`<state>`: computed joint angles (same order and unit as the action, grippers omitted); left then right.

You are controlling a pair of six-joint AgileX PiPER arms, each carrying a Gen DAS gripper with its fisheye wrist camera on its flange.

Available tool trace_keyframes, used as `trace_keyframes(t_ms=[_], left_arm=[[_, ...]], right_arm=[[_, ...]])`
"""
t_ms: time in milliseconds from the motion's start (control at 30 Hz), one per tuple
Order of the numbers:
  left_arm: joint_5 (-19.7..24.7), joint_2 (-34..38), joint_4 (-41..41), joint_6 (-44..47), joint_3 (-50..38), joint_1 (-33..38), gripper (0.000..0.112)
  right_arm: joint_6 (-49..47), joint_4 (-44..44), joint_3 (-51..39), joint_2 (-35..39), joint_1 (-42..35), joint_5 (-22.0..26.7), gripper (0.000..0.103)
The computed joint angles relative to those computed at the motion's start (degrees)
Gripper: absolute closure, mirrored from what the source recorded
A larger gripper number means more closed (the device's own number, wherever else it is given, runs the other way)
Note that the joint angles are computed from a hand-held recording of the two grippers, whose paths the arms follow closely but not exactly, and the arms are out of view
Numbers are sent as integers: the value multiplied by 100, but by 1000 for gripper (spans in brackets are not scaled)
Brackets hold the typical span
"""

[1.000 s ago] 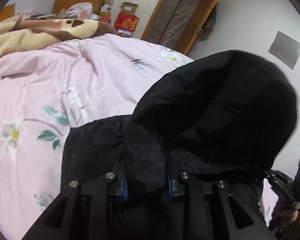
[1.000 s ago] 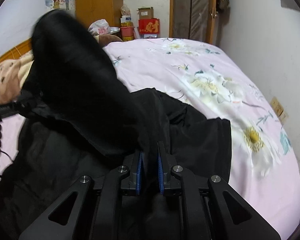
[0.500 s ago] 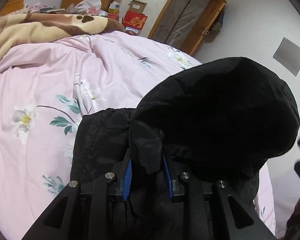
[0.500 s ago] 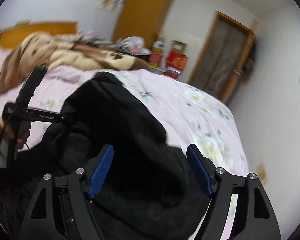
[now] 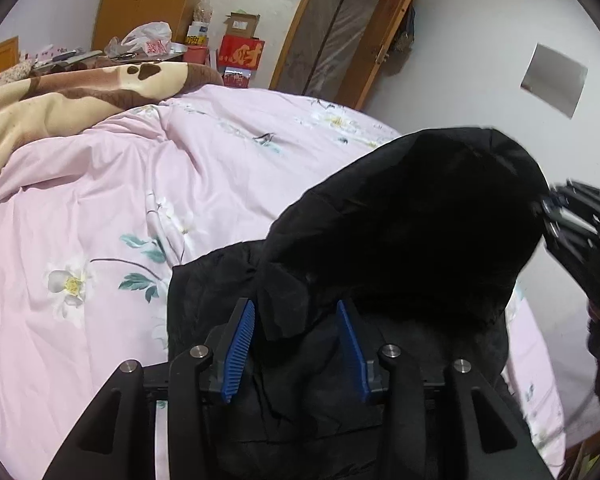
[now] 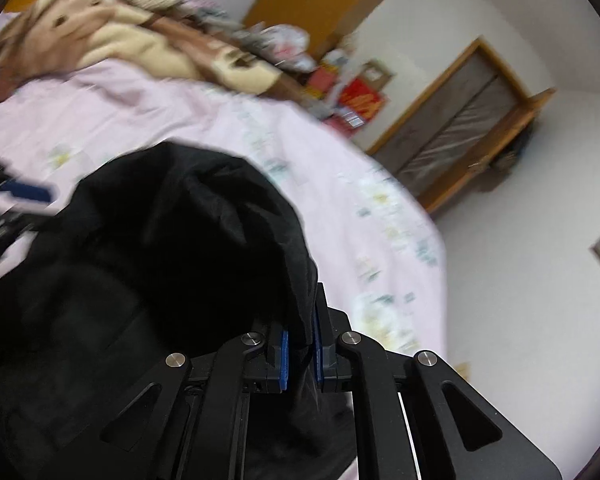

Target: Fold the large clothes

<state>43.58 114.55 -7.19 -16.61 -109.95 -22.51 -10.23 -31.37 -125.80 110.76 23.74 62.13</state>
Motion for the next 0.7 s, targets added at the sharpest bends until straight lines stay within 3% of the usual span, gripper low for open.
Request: trace_keyframes(t_ms=[133, 233, 467, 500, 567, 633, 700], left_arm=[[-6, -49, 63, -242, 37, -21, 65], [79, -200, 151, -282, 231, -65, 65], [-3, -703, 178, -462, 1056, -21, 64], [66, -734, -68, -423, 1096, 39, 64], [116, -845, -1041, -9, 1286, 299, 48], [11, -947, -2186, 265, 1498, 515, 25], [130, -826, -3184, 688, 1416, 676, 21]], right_arm=[[1294, -1662, 57, 159, 233, -643, 95], [2277, -2152, 1637, -709, 340, -1429, 95], [4024, -3908, 5278, -2589, 1152, -1877, 95], [4123, -3948, 5454, -2676, 1221, -1870, 95], [4102, -3765, 5574, -2766, 1257, -1875, 95], [4180, -3706, 5671, -2849, 1304, -1827, 95], [4177, -3601, 5660, -2878, 1262, -1862, 95]])
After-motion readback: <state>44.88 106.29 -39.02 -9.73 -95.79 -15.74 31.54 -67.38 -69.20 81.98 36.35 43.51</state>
